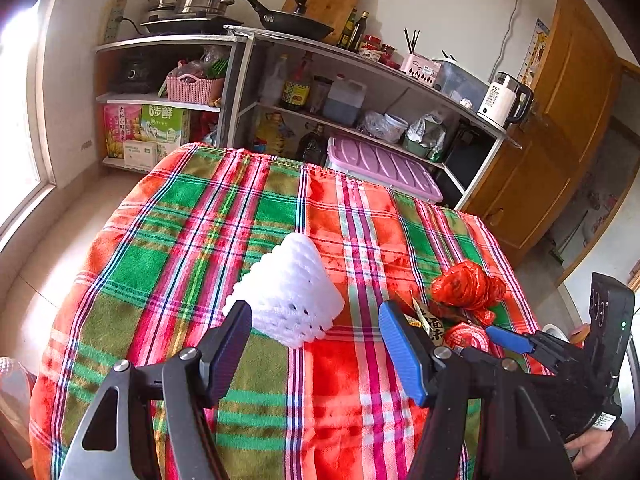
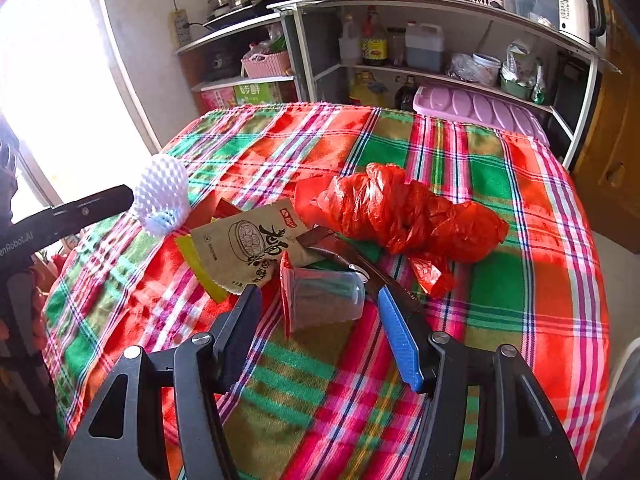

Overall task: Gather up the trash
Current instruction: 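Grasp the other white foam net with the left tool while the right tool grasps the clear plastic cup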

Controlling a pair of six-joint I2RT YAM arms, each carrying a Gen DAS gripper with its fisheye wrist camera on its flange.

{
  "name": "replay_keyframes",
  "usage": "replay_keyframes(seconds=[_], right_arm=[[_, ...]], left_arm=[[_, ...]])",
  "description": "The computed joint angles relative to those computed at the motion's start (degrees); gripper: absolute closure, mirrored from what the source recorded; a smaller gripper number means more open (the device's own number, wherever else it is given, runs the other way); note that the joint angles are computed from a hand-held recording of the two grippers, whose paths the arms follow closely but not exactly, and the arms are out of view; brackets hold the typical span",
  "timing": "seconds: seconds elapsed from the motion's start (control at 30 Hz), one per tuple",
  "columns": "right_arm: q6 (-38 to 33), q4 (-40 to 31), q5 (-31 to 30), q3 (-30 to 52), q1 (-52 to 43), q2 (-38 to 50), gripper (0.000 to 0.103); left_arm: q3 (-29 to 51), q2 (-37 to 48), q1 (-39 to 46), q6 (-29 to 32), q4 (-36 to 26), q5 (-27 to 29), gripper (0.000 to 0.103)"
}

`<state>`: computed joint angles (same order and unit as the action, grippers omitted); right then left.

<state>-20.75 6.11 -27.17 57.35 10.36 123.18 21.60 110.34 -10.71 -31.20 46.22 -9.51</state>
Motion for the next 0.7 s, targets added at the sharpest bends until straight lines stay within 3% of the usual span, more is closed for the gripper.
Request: replay_keyframes(seconds=[0.4,0.53,0.63,0.7], right_arm=[[1.69,0.01,3.37,2.46,2.0,1.93,0.042],[2.56,1.25,4.15,2.21,2.18,2.0,0.059],[2.79,1.36,4.15,2.37,1.97,2.21,0.059],[2.94,1.71,4.69,2.35,2.19,2.3,0.059]], left_arm=[[7.7,5.6,3.04,4.05,-4.54,-1.44,0.037],[10.07,7.24,2.79,3.87,-6.88,-4.26,0.037],[10.34,7.5,2.76,3.95,-6.46,-4.94,0.046],[10.54,7.77,3.08,4.17,-6.47,-4.49,0.059]])
